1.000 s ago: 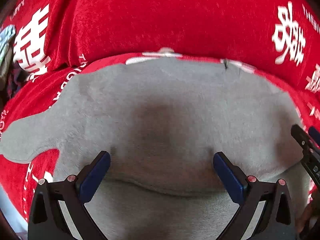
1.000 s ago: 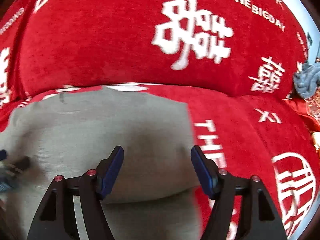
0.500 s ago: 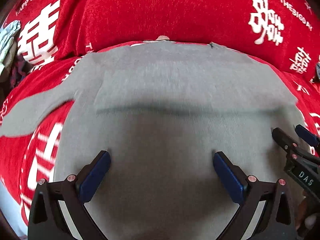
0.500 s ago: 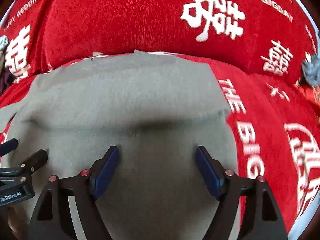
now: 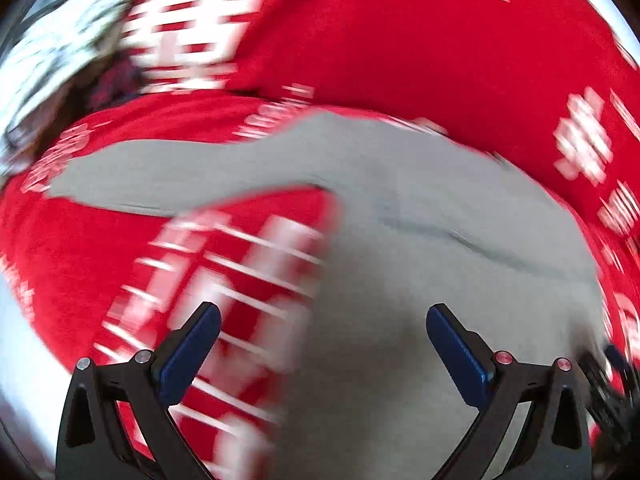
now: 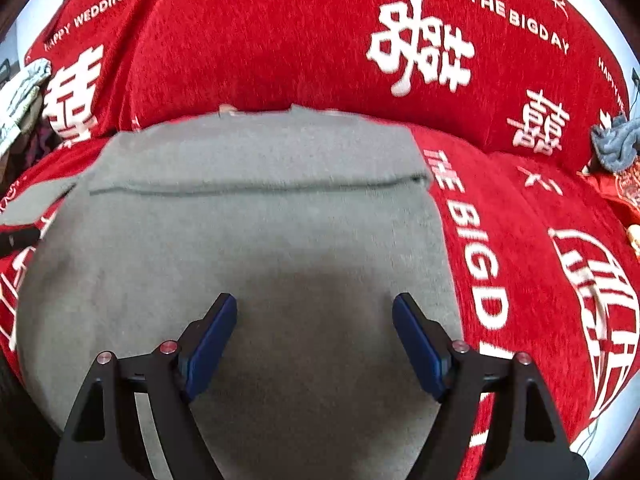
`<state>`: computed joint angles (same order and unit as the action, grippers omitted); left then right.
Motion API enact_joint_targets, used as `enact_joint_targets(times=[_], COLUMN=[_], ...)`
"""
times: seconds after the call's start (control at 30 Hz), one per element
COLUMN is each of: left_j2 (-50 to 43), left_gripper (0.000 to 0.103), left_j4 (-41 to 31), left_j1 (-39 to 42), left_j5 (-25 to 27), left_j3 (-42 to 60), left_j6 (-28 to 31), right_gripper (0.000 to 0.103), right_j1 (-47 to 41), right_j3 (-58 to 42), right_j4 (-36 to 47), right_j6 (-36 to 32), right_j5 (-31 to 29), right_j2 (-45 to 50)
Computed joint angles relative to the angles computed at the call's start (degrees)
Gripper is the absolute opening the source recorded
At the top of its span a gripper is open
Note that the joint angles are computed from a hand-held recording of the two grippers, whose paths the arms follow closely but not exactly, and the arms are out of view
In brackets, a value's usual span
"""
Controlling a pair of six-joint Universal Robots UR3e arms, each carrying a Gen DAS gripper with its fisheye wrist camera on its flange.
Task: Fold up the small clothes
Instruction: 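Move the left gripper to the other sleeve cuff and close on it, then lift the sleeve with the left gripper and fold it across the body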
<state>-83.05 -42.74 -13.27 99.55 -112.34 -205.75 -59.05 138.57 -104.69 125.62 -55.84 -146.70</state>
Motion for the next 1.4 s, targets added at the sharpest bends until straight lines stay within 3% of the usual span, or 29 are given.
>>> enact_joint_targets(times=[0.23,0.37,0.43,0.5,0.7,0.77,0.8,0.83,0.9,1.03,1.17,1.4], left_j2=[4.5,1.9,0.6,-3.3,-15.4,-17.1,-16.8,-16.0,-13.5,-9.3,-6.3,-2.9], left_gripper=[0.103,0.103,0.103,0.103,0.102,0.062,0.019,0.011,0.011,0.011,0.011,0.011], left_j4=[4.4,6.4,11.3,10.1,12.8,13.8,13.9,13.3,15.3,18.5,19.8,18.0], left_j1=[27.3,42.9,45.2,46.1,45.4,44.3,44.2,46.1,49.4,49.4,46.9,45.9], left_j5=[-4.1,-13.3,-14.4,-16.0,-13.6,-10.3,-9.1,-12.3,-16.9,-14.9,-11.0,-9.9], left_j3=[-9.2,-12.0,-12.8,-8.8,2.3,4.1,4.1,3.1,-0.4,-4.0,-5.0,-5.1], left_j6=[4.2,6.8,6.5,6.9,5.1,4.7,5.4,6.7,7.7,8.5,10.0,11.7], right_gripper=[0.083,0.083,0.083,0.083,0.083,0.083,0.083,0.083,0.083,0.083,0.083,0.083], right_j1=[16.0,24.2,27.7,30.1,34.6,35.5,36.3,37.5,40.7,51.6,63.2,75.6], right_j3=[1.1,1.7,2.2,2.3,0.7,-1.3,-2.9,-4.6,-8.5,-21.6,-43.7,-85.3], right_j4=[-17.0,-24.6,-28.5,-31.1,-35.3,-35.4,-35.6,-36.3,-38.6,-44.0,-42.8,-24.8], right_j6=[10.9,15.3,17.4,19.0,22.1,23.1,24.0,25.1,27.6,33.6,38.9,46.8], right_j5=[-6.3,-10.5,-13.0,-14.8,-18.4,-18.7,-18.9,-19.0,-20.1,-24.7,-30.1,-39.3], right_j2=[7.5,12.7,15.5,18.2,23.4,25.2,26.8,28.7,33.9,49.8,70.6,101.3])
